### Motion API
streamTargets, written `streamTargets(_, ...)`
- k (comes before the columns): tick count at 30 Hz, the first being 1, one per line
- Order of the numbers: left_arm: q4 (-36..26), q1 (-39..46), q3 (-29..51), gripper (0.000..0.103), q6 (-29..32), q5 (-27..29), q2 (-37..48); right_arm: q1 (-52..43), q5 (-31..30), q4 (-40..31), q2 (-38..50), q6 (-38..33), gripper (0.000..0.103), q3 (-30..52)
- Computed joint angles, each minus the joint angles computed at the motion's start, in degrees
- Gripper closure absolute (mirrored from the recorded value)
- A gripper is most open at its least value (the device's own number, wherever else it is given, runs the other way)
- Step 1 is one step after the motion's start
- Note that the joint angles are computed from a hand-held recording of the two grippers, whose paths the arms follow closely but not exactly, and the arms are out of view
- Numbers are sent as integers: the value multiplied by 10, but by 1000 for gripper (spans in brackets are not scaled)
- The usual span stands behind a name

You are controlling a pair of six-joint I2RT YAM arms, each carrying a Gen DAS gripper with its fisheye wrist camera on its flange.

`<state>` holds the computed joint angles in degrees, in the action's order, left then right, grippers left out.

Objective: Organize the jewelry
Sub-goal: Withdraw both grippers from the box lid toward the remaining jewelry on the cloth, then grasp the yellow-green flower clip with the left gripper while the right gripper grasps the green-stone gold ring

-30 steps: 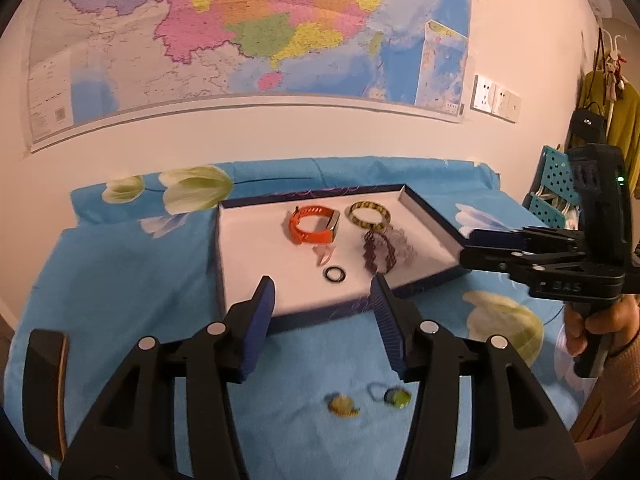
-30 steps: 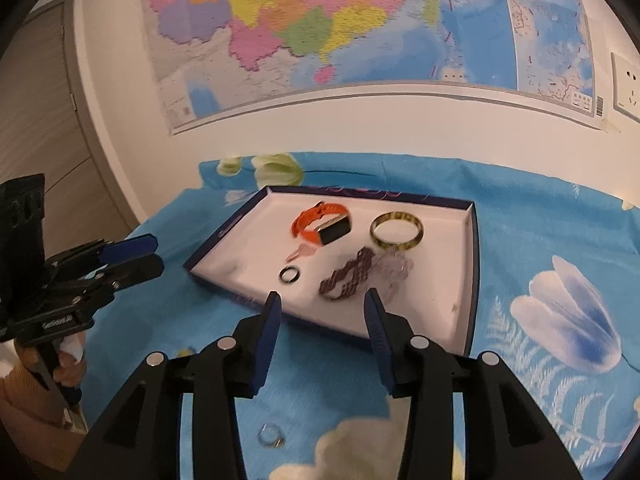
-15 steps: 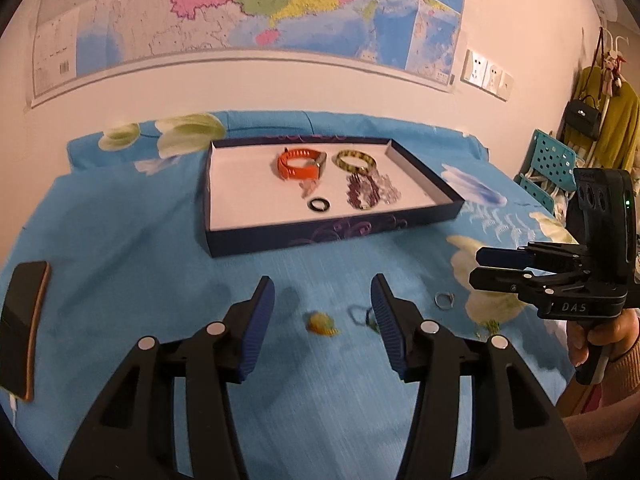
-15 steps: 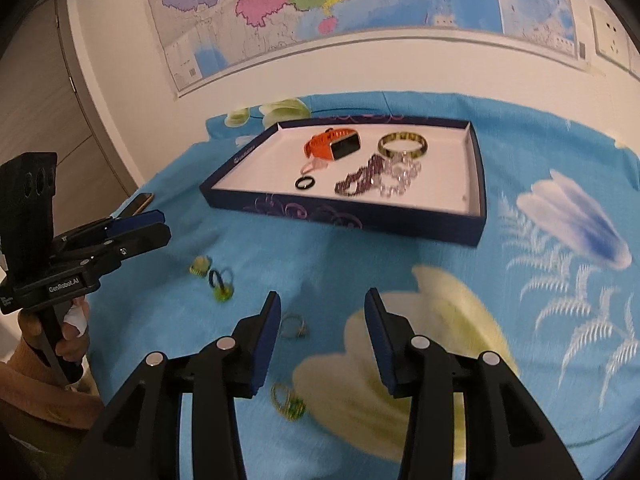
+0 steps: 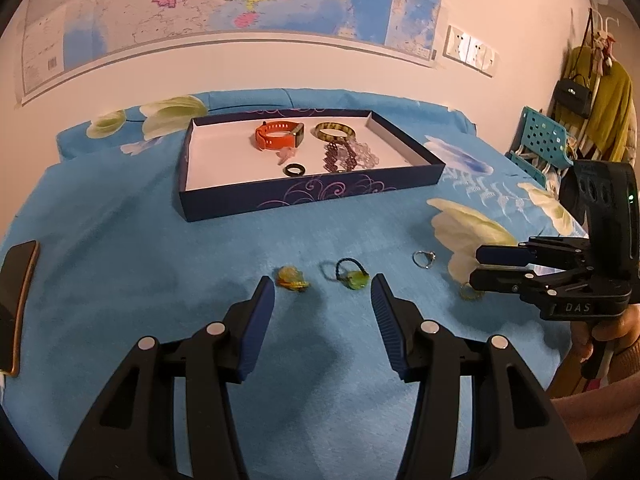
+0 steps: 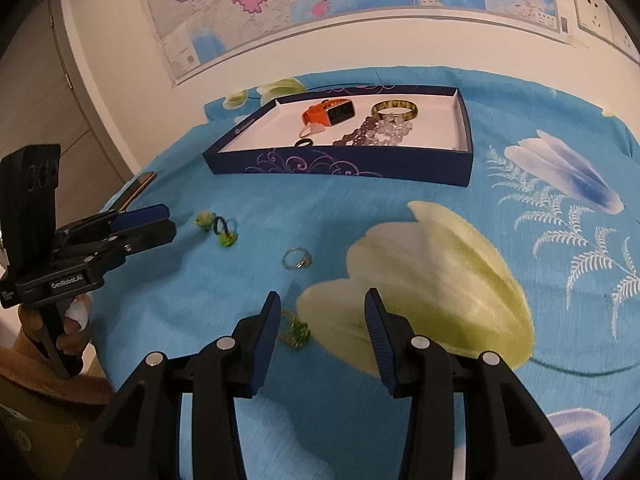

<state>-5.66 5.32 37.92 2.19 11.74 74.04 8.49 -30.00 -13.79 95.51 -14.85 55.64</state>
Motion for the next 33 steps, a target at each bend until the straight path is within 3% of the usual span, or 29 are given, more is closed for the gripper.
streamTargets(18,-6,1,27,51,-1,-42,46,14,10,15,-27,-13,62,-38)
streamTargets(27,-28,-12,73,64,10,-57,106,37,54,44,-37,-17,62,-55)
streamTargets(33,-32,-12,81,70,9,-54,119,44,77,62,-40,-19,70,-64)
